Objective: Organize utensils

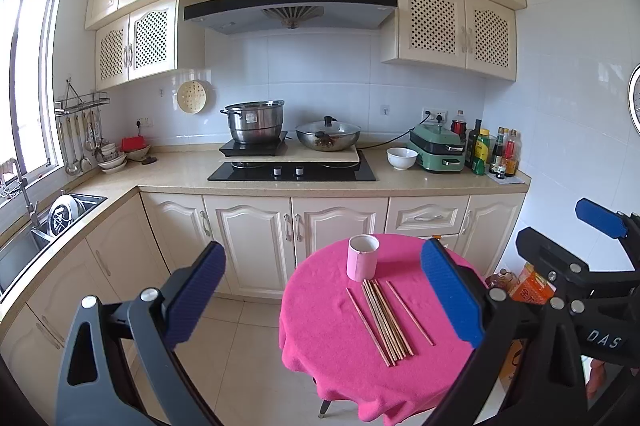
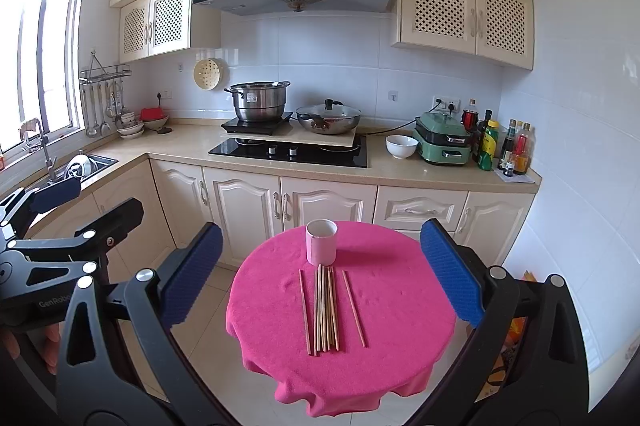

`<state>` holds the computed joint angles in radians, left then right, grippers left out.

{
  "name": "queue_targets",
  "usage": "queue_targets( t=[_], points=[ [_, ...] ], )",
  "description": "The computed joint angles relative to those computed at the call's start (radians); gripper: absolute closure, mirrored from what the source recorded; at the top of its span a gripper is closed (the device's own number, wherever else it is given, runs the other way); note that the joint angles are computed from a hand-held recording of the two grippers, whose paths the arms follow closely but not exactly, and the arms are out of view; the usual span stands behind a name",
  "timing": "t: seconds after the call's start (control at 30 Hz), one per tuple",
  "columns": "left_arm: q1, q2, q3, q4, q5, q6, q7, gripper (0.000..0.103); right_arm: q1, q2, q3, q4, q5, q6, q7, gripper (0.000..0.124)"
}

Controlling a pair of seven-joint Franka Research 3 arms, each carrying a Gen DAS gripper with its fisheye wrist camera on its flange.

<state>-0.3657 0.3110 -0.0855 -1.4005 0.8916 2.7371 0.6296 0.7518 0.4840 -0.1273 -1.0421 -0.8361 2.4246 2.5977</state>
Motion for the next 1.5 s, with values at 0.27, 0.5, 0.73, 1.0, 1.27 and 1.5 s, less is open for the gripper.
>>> queue_targets(
  t=[0.27, 0.5, 0.73, 1.0, 1.27, 1.5],
  points=[
    [-0.001, -0.004, 0.0, -0.012, 0.008, 0.005, -0.009, 0.007, -0.003, -0.004, 0.0, -0.005, 0.003, 0.003, -0.002, 0.027],
    [0.0, -0.003, -0.002, -0.008, 0.007, 0.003, -0.007, 0.007, 0.0, -0.012, 0.001, -0.013, -0.002, -0.001, 0.005, 0.027],
    [-0.004, -0.001, -0.002, -0.004, 0.009, -0.003, -0.009, 0.007, -0.006, -0.022, 0.005, -0.031, -0.005, 0.007, 0.01, 0.027],
    [-0.005, -0.003, -0.001, -0.009, 0.011, -0.001, -0.012, 0.007, -0.011, -0.022, 0.011, -0.03, -0.003, 0.005, 0.007, 0.027],
    [-0.006, -0.002, 0.0, -0.013, 0.017, -0.003, -0.017, 0.007, -0.017, -0.023, 0.018, -0.036, 0.007, 0.007, 0.009, 0.027],
    [-0.002, -0.002, 0.002, -0.019, 0.014, 0.002, -0.016, 0.007, -0.019, 0.007, 0.016, 0.007, 0.062, 0.009, -0.024, 0.027]
  ],
)
